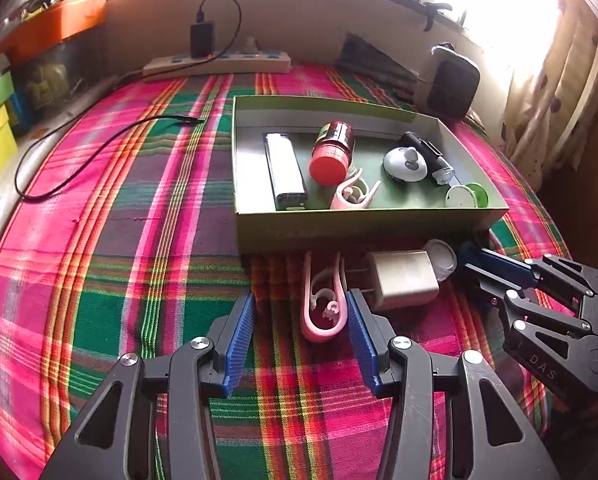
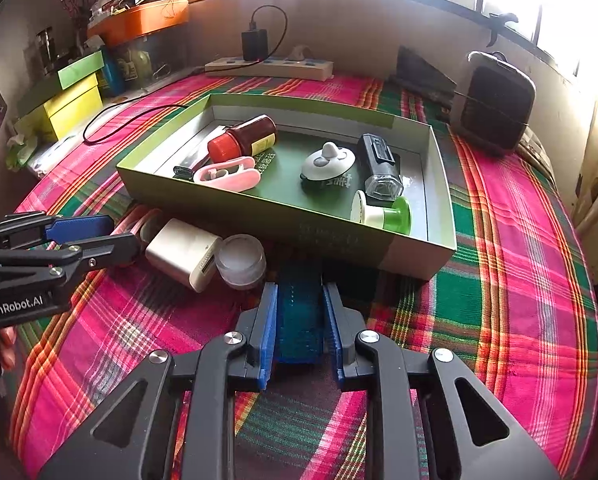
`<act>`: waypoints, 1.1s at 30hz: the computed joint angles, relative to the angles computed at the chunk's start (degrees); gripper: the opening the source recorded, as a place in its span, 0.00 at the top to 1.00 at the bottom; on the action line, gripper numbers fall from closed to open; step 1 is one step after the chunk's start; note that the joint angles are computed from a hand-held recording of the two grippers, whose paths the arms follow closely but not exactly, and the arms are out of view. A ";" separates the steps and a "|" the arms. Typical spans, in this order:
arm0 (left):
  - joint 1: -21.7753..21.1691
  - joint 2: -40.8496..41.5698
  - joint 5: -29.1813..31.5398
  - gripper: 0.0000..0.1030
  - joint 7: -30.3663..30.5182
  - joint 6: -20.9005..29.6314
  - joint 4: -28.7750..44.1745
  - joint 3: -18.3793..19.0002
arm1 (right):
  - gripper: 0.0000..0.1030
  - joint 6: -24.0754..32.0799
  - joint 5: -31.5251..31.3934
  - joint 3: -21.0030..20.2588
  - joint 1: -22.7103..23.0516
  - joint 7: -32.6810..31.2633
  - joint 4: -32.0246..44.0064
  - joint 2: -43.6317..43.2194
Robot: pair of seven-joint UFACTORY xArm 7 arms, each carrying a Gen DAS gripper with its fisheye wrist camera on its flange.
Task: Organize rigid objects
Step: 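Close the left tool on the pink cable while the right tool holds the USB stick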
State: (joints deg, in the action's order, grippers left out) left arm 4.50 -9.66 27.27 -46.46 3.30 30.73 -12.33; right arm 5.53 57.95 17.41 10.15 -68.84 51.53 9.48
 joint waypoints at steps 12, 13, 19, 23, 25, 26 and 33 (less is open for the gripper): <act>1.18 0.12 5.50 0.64 -3.52 -0.02 0.19 0.71 | 0.77 0.91 1.90 -0.51 0.07 -1.19 0.24 -0.15; 1.45 0.23 5.46 0.64 -3.60 -0.11 0.28 0.55 | 0.77 0.99 1.99 -0.57 0.11 -1.20 0.22 -0.20; 3.16 0.93 9.82 0.64 -6.96 1.03 1.60 -1.09 | 0.77 1.01 2.21 -0.83 0.44 -1.12 0.19 -0.27; 2.01 1.58 10.92 0.64 -7.70 1.68 2.46 0.11 | 0.77 0.95 2.26 -0.90 0.50 -1.23 0.21 -0.23; 1.56 1.78 11.93 0.64 -8.54 2.15 2.87 0.50 | 0.77 1.02 2.29 -0.92 0.51 -1.22 0.22 -0.23; 1.57 1.87 12.96 0.65 -9.28 2.23 3.02 0.54 | 0.77 1.06 2.31 -0.93 0.53 -1.15 0.20 -0.24; 0.95 1.61 15.17 0.78 -10.95 1.19 2.45 1.77 | 0.77 0.97 2.69 -1.03 0.67 -1.28 0.19 -0.24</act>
